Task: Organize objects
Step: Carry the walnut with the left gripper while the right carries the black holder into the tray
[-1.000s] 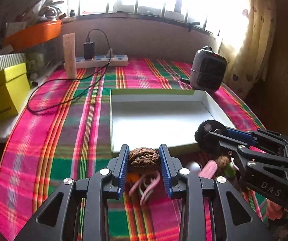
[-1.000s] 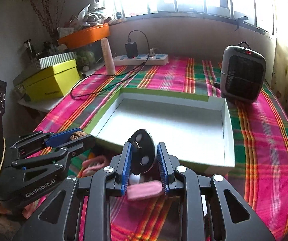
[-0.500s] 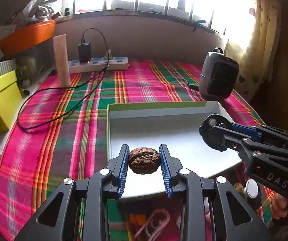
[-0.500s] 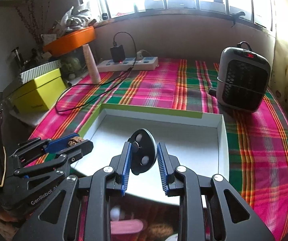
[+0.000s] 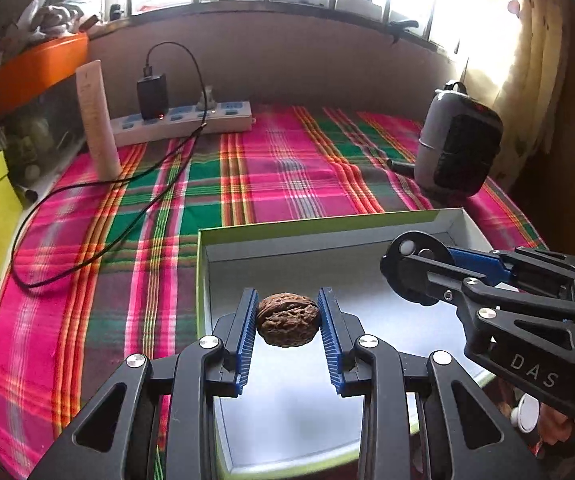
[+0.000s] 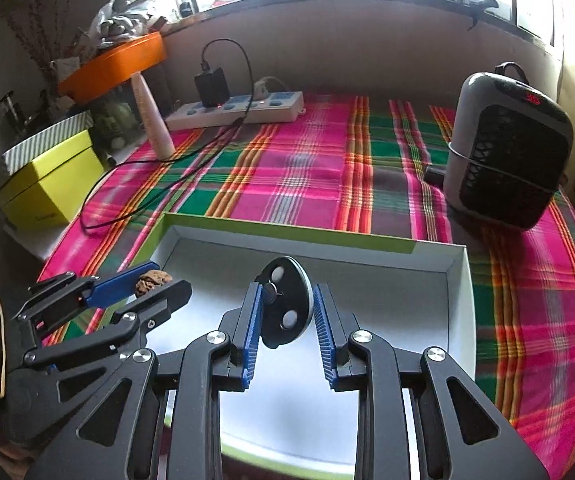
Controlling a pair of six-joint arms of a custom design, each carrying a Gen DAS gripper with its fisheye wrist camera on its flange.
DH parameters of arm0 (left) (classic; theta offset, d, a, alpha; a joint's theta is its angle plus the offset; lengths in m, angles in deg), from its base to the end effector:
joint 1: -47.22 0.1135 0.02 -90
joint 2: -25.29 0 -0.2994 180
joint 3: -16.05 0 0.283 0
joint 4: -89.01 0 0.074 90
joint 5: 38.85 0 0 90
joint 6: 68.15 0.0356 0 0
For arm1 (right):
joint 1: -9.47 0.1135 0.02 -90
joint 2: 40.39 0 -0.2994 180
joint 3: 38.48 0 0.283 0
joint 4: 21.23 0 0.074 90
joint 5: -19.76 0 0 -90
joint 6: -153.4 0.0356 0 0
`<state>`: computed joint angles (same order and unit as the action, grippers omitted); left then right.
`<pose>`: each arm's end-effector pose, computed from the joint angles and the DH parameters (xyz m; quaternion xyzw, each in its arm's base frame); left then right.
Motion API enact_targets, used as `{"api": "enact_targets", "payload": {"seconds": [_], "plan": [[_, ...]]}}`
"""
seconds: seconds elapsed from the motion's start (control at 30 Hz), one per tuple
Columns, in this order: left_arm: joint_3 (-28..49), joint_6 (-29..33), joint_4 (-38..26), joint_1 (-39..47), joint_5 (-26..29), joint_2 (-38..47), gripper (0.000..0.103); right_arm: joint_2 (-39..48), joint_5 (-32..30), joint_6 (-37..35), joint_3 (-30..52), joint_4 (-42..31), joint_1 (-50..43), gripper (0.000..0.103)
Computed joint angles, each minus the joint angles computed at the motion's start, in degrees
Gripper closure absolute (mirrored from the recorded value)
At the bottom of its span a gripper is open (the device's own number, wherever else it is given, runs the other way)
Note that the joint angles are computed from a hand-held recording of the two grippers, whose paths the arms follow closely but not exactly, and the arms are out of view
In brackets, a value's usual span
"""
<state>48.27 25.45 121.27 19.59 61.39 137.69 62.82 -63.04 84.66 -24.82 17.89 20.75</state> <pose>0.2234 -0.1241 0.0305 0.2811 0.8867 -0.1559 0.3324 0.1581 0.0270 0.0377 0.1029 0.9337 0.0379 0.3408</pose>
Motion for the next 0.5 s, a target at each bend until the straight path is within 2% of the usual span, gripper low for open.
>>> {"api": "enact_targets", "payload": {"seconds": [0.5], "plan": [[6.20,-0.05,-3.53,-0.89,-2.03,4.96,0.074,6.01,-1.33,-1.18,3.92,-0.59,-3.29,0.076]]}}
